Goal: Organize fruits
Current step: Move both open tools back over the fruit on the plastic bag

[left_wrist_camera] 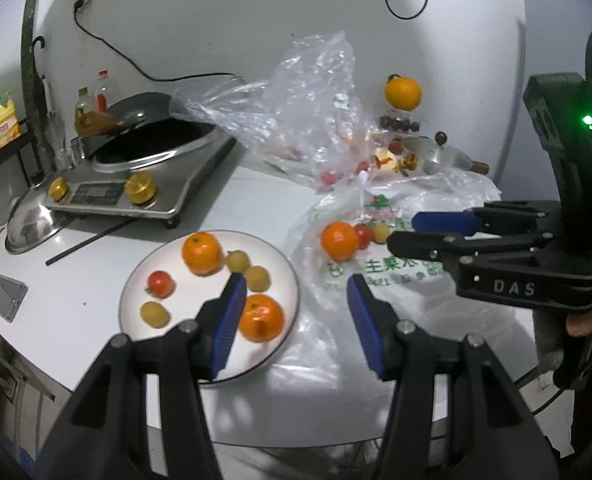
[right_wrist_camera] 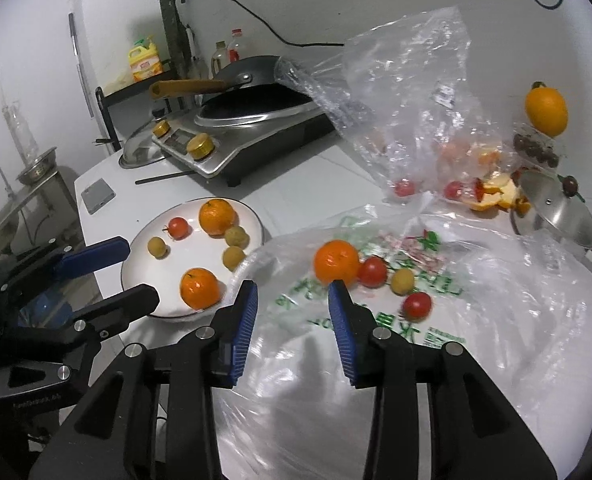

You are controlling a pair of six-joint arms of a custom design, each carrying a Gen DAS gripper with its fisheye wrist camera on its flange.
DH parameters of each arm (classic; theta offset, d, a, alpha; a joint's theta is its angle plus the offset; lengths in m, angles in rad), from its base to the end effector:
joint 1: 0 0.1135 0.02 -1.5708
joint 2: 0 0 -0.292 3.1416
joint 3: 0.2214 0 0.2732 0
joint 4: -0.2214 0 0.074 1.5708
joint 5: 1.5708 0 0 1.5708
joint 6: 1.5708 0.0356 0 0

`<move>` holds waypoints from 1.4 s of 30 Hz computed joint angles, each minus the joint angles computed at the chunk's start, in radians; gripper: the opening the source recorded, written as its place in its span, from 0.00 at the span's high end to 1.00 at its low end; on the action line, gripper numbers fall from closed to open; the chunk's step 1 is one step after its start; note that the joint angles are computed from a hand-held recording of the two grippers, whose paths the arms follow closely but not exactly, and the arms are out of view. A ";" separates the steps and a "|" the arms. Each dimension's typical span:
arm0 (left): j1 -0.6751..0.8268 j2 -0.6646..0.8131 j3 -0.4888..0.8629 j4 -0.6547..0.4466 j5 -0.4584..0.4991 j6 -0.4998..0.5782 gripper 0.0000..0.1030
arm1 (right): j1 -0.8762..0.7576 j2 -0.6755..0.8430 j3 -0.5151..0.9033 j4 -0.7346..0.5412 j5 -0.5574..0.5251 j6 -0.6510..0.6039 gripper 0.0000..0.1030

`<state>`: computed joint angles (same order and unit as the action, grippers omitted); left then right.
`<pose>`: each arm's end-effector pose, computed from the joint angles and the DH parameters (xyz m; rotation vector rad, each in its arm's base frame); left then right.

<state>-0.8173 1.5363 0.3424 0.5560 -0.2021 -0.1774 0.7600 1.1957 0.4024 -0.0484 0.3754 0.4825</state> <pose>0.1771 -0.1784 0.1147 0.5882 2.1342 -0.3341 0.1642 0.1380 0.1574 -0.1554 2.3379 0.1581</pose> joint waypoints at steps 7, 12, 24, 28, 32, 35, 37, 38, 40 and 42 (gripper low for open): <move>-0.061 0.045 0.049 -0.012 -0.025 -0.021 0.33 | -0.056 -0.113 -0.055 -0.047 -0.017 -0.029 0.62; -0.086 0.073 0.089 -0.033 -0.035 -0.021 0.33 | -0.115 -0.175 -0.088 -0.062 -0.045 -0.059 0.62; -0.118 0.188 0.209 -0.084 -0.054 -0.009 0.33 | -0.281 -0.246 -0.150 -0.052 -0.145 -0.142 0.62; -0.117 0.228 0.252 -0.097 -0.053 0.002 0.33 | -0.339 -0.227 -0.158 -0.021 -0.188 -0.178 0.62; -0.114 0.266 0.295 -0.111 -0.046 0.009 0.33 | -0.395 -0.202 -0.161 0.010 -0.229 -0.211 0.62; -0.109 0.297 0.327 -0.121 -0.039 0.015 0.33 | -0.437 -0.173 -0.164 0.041 -0.262 -0.236 0.62; -0.107 0.312 0.344 -0.127 -0.037 0.016 0.33 | -0.463 -0.151 -0.164 0.062 -0.283 -0.250 0.62; -0.104 0.319 0.351 -0.128 -0.034 0.018 0.33 | -0.469 -0.145 -0.166 0.068 -0.287 -0.253 0.62; -0.103 0.341 0.371 -0.129 -0.035 0.026 0.33 | -0.491 -0.112 -0.165 0.094 -0.307 -0.265 0.62; -0.102 0.361 0.389 -0.127 -0.037 0.039 0.33 | -0.511 -0.069 -0.163 0.128 -0.325 -0.277 0.62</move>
